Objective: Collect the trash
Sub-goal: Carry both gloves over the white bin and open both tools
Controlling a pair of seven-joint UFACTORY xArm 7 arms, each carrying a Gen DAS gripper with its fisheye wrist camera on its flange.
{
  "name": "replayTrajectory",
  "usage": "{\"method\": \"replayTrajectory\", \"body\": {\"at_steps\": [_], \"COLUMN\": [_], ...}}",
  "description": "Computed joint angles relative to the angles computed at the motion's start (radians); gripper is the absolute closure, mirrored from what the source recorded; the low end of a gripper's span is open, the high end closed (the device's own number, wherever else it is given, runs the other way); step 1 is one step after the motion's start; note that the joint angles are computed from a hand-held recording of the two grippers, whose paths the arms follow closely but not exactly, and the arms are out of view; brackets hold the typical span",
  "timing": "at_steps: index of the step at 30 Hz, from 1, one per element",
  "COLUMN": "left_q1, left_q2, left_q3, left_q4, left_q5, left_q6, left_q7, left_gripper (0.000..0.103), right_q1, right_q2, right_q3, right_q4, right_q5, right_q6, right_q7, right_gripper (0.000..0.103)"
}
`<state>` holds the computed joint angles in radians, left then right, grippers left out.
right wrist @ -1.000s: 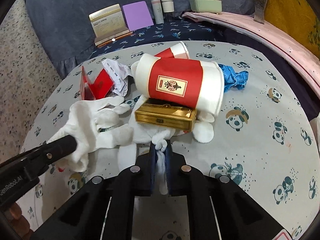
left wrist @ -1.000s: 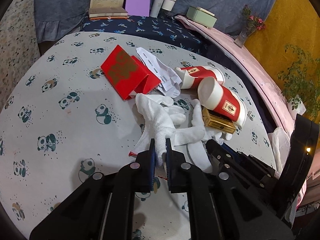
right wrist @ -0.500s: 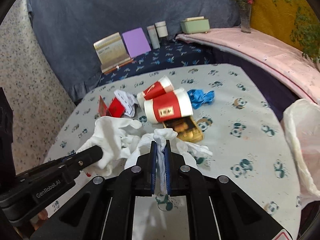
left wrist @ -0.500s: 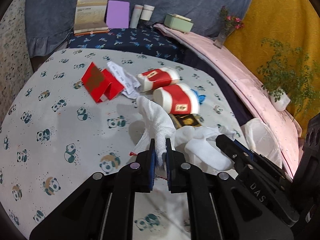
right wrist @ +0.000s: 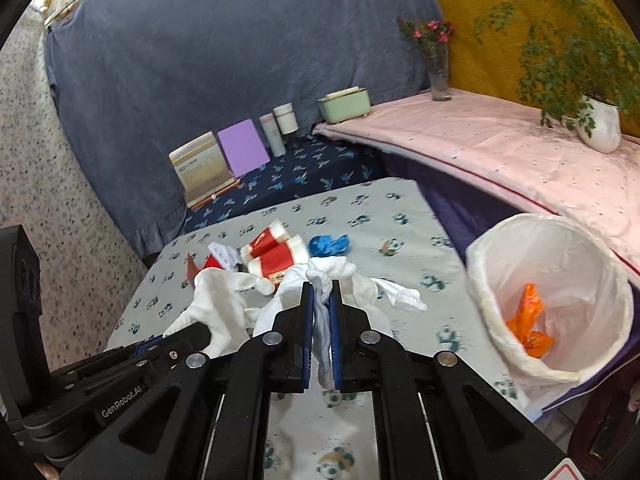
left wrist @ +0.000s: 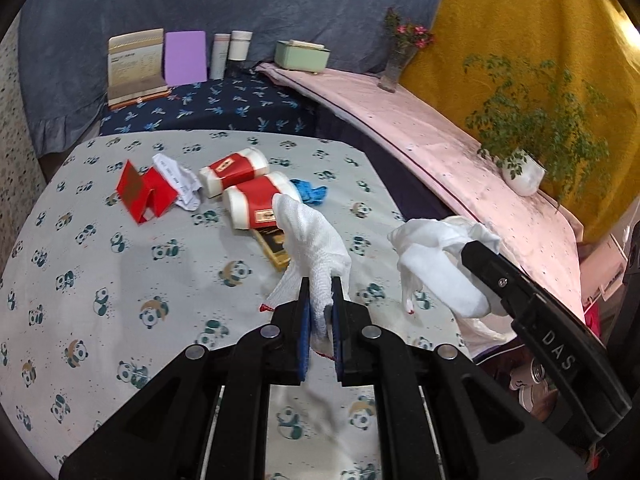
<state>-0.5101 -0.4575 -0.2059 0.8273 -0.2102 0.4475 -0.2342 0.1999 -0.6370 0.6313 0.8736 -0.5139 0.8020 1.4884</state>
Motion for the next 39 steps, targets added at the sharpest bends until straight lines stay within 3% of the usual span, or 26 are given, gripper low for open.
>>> {"method": "replayTrajectory", "body": {"at_steps": [7,21,39], "left_q1": [-0.017,-0.084,-0.209], "left_q2": [0.045,0.241,0.525], "left_q3": [-0.063,-0.152,-0.159], "left_q4": [0.063,0.260,0.527], "left_q5": [0.044,0.169,0.205], "left_q6": [0.003,-0.003,0.034], "left_q7": [-0.037,-0.081,-0.030], "left_gripper": [0.094,0.094,0.094], "right_q1": [0.045,0.013,-0.053], "right_q2": [-0.185,-0.529,-0.778], "right_q3": [-0.056,-0.114,-0.167], "right_q4": [-0.096,-0.249,-0.371], "right_q5": [0.066,0.202,0.290], "right_q6": [0.082,0.238,0.355], "right_q7": [-0.038,-0.163,-0.290], "right_gripper": [0.096,0.096,0.096]}}
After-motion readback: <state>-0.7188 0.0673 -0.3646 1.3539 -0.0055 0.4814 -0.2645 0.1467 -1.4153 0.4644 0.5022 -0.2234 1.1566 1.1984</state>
